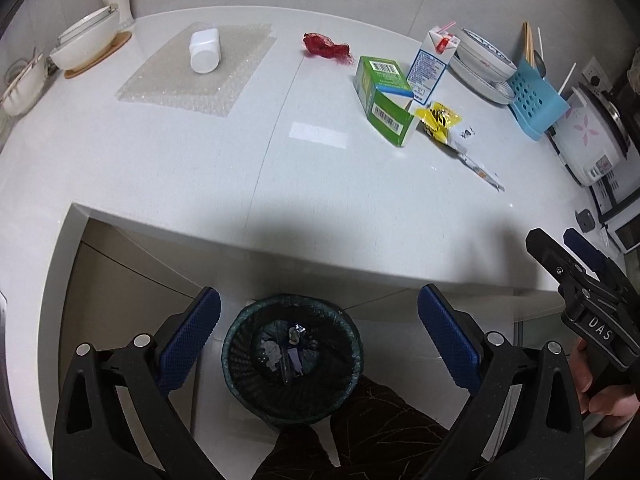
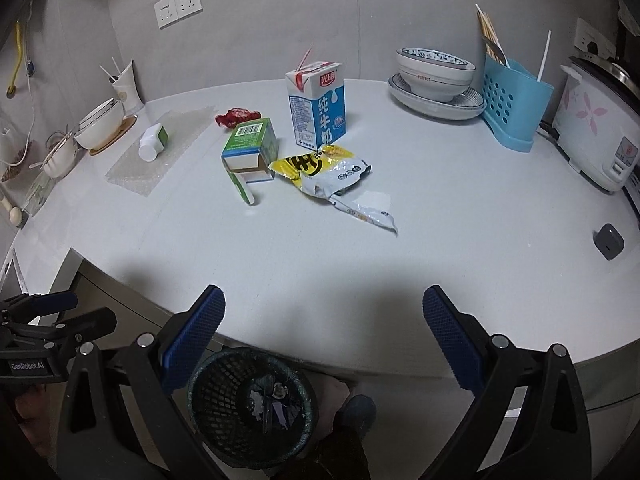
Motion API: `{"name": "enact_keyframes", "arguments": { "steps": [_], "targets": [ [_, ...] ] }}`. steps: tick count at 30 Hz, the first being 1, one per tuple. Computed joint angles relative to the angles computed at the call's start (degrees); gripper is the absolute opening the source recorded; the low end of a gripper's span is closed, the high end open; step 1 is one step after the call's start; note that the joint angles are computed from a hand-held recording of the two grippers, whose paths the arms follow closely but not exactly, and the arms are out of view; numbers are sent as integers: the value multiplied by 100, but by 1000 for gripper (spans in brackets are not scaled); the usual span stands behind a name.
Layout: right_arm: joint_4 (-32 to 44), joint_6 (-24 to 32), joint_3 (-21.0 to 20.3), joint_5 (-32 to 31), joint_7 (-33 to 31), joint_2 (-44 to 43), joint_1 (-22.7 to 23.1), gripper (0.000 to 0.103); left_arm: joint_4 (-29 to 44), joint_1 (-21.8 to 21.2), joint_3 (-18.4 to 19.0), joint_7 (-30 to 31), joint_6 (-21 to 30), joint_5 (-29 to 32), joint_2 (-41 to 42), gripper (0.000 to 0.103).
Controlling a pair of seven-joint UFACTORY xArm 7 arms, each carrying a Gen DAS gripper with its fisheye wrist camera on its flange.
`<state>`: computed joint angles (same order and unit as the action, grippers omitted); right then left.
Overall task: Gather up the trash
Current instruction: 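Raise both tools from the bin up toward the counter items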
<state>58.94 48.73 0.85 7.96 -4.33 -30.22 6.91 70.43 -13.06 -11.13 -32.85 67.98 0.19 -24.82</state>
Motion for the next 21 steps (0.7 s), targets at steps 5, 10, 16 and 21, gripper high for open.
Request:
{"name": "enact_keyframes", "arguments": {
  "steps": [5,10,16,21],
  "targets": [
    [346,-108,-120,71,-199,387,4,95,517,56,-30,-88,38,150,452,97],
    [714,-163,-215,216,-446,781,-22,95,1092,39,-42,-202,111,340,948,97],
    [1170,-240,-254,376,-724,1264,-103,95,1756,-54,13,-329,250,505,1546,97],
    [1526,-238,-284,572,-1000,1632,-172,95,2315,-172,79,-416,394,639,2026,97]
  ]
}}
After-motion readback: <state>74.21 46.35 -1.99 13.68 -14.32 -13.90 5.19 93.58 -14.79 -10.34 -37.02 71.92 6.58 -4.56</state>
